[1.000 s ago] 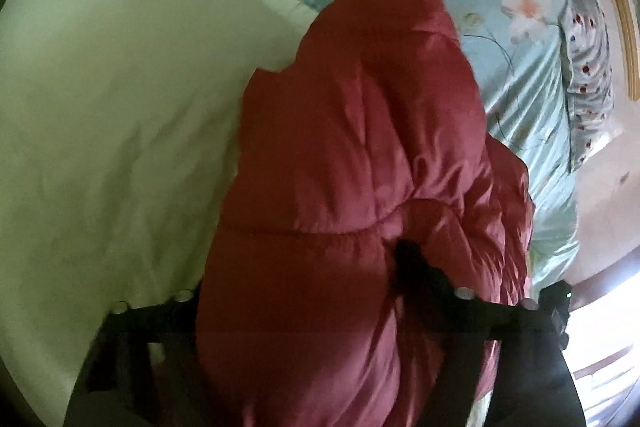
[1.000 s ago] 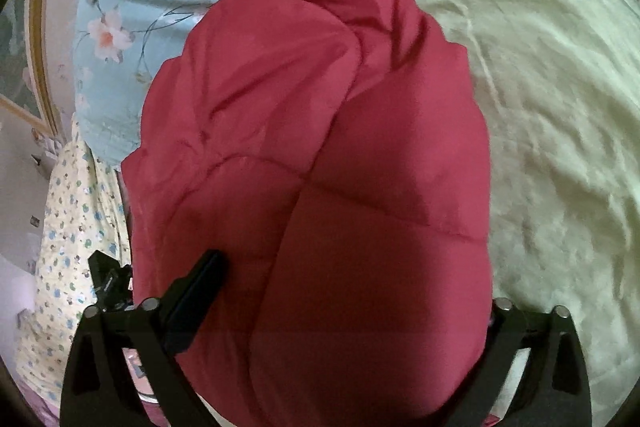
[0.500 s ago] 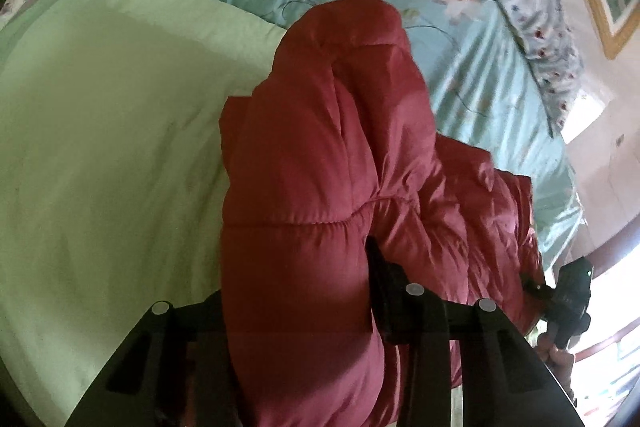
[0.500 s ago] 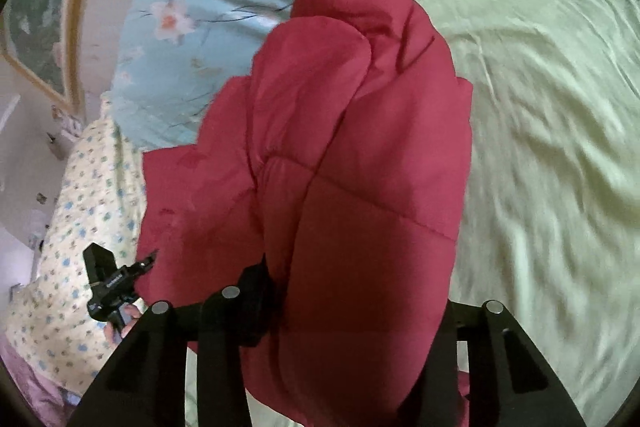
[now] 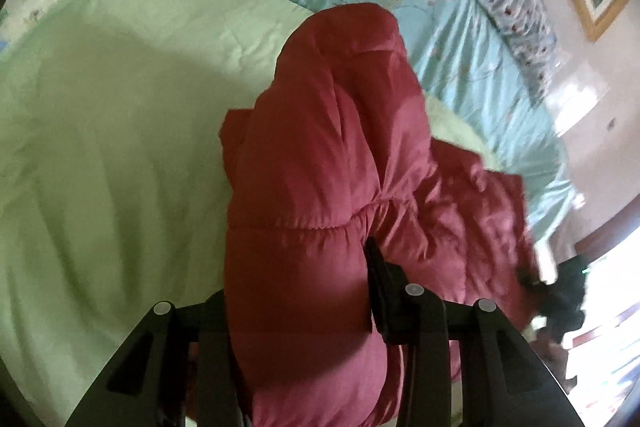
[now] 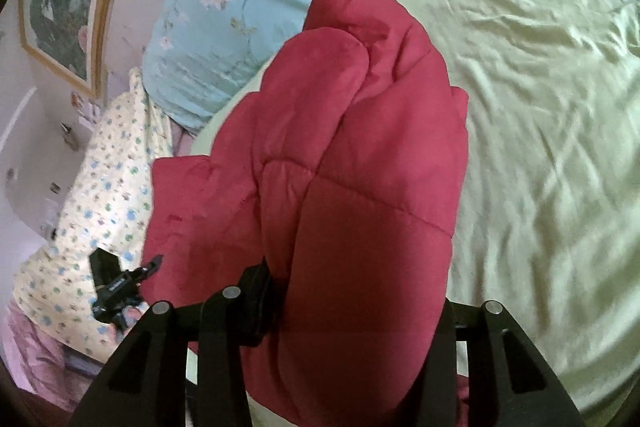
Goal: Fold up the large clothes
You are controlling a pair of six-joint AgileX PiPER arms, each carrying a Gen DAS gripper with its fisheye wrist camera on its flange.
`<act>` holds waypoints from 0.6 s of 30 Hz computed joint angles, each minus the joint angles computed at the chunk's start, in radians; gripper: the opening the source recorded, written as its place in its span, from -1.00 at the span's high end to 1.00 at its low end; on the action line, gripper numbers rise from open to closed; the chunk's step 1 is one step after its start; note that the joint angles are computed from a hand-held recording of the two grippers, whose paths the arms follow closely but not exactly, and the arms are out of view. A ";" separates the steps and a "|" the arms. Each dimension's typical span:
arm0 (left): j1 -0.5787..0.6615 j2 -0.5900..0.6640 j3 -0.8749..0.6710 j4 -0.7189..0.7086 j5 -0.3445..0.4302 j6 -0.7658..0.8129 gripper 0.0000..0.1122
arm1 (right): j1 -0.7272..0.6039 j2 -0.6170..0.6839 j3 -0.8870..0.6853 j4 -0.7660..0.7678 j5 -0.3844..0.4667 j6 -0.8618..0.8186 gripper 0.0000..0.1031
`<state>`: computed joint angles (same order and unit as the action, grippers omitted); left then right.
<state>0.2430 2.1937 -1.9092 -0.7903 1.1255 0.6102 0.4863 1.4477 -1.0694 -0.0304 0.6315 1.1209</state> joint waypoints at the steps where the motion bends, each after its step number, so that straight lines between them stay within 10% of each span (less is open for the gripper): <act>1: -0.025 -0.016 0.012 0.032 -0.032 -0.025 0.31 | 0.009 0.006 -0.007 -0.023 0.012 0.021 0.12; 11: -0.140 -0.145 0.214 0.232 -0.347 -0.086 -0.06 | 0.032 0.113 -0.096 -0.190 0.134 0.127 -0.22; 18: -0.111 -0.256 0.355 0.221 -0.395 -0.109 -0.49 | 0.088 0.082 -0.046 -0.329 0.148 0.279 -0.63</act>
<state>0.1322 1.9381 -1.5541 -0.5692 0.7310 0.5013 0.5739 1.5297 -1.1151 -0.3590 0.7798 1.3998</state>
